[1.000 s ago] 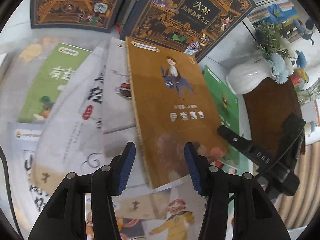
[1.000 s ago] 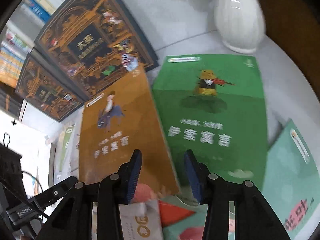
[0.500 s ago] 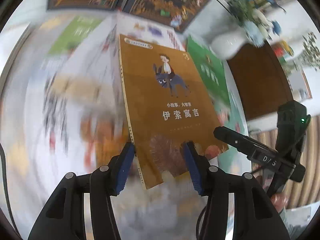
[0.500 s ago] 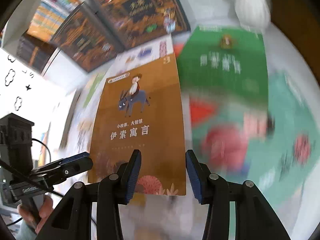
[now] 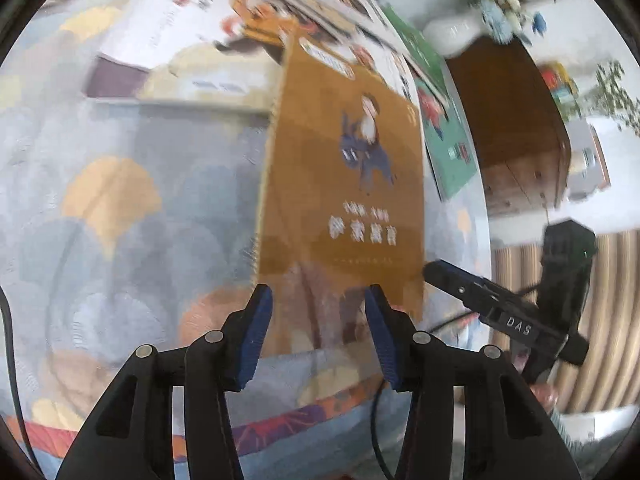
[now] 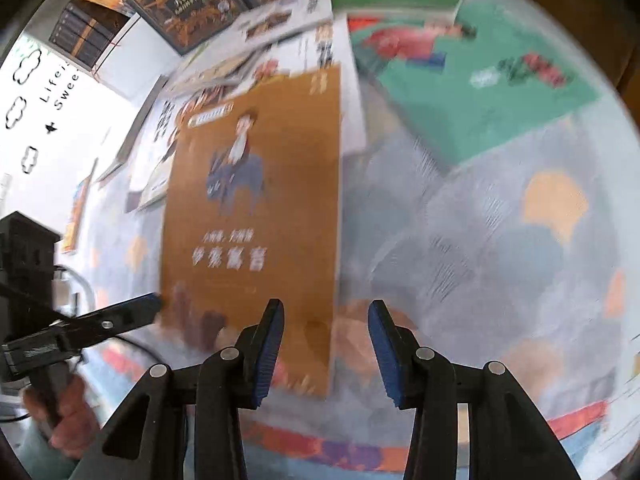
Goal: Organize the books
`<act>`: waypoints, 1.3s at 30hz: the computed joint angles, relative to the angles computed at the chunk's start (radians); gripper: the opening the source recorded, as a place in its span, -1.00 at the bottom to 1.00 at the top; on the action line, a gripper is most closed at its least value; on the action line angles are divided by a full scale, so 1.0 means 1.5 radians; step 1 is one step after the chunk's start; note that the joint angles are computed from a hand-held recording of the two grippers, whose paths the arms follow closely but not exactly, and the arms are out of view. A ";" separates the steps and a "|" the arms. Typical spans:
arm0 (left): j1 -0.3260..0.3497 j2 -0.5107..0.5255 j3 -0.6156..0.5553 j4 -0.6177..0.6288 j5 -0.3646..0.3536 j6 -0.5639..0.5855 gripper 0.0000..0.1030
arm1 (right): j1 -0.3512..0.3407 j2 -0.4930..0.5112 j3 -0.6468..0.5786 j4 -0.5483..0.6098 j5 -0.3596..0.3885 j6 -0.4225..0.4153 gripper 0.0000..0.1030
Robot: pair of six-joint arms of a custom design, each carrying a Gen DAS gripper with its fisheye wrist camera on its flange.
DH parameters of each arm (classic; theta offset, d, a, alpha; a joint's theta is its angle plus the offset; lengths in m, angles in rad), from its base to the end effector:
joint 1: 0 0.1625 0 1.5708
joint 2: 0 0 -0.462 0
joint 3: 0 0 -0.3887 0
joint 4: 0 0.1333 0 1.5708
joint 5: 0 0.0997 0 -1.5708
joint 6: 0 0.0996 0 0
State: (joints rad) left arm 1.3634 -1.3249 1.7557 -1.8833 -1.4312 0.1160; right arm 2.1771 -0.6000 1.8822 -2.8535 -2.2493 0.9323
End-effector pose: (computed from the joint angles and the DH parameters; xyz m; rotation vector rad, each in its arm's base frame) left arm 0.0301 -0.5715 0.3386 0.4940 2.9513 0.1675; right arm 0.3953 -0.4459 -0.0268 -0.4193 -2.5481 0.6344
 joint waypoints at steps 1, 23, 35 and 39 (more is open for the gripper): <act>-0.003 -0.006 0.010 -0.022 0.019 -0.005 -0.13 | 0.003 0.006 -0.010 0.015 -0.020 0.001 -0.16; 0.038 -0.022 0.030 -0.072 -0.129 -0.081 -0.47 | -0.031 0.028 0.072 -0.270 0.091 -0.074 -0.27; 0.075 0.006 0.040 -0.080 -0.293 -0.166 -0.80 | -0.070 0.005 0.174 -0.440 0.225 -0.010 -0.10; 0.079 0.015 0.034 -0.070 -0.338 -0.183 -0.80 | -0.089 0.026 0.210 -0.555 0.281 0.009 0.10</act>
